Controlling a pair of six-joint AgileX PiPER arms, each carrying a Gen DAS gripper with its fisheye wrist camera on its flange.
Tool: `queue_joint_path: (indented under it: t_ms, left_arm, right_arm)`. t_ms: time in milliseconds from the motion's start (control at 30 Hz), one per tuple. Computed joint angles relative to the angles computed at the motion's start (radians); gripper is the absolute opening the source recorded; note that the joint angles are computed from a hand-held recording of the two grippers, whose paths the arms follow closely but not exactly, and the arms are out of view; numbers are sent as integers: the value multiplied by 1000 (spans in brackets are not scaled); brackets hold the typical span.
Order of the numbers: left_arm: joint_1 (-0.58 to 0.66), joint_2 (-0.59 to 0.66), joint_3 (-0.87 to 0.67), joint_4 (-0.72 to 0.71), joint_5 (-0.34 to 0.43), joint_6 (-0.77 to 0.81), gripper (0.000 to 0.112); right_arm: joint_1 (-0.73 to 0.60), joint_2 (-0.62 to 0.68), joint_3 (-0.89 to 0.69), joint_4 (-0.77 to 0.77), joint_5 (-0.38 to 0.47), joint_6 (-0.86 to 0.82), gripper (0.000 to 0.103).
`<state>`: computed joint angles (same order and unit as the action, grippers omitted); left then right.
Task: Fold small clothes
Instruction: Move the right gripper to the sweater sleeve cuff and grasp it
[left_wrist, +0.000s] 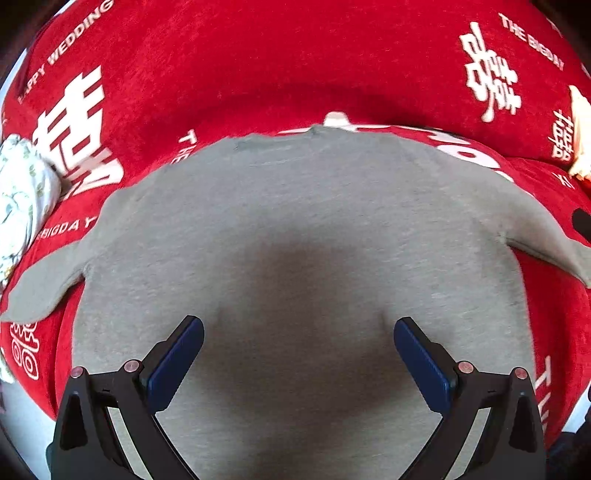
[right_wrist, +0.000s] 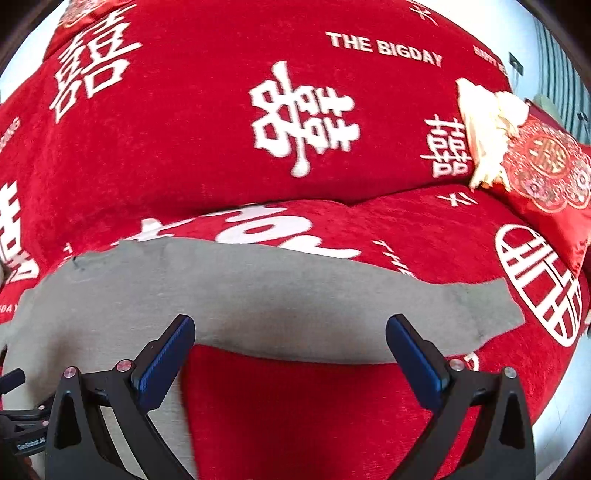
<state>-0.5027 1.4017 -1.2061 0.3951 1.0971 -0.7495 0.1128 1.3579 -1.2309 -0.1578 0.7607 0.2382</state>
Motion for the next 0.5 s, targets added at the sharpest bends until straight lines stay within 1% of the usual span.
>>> queue_joint_path:
  t_ms: [267,500]
  left_arm:
    - [-37,42,-49,-2,5,-12,103]
    - [-48,67,-52,-22,-10,-19,103]
  right_arm:
    - [-120,4,2,77,-6,-105,103]
    - [-292,41,-16,156,-10,-219,103]
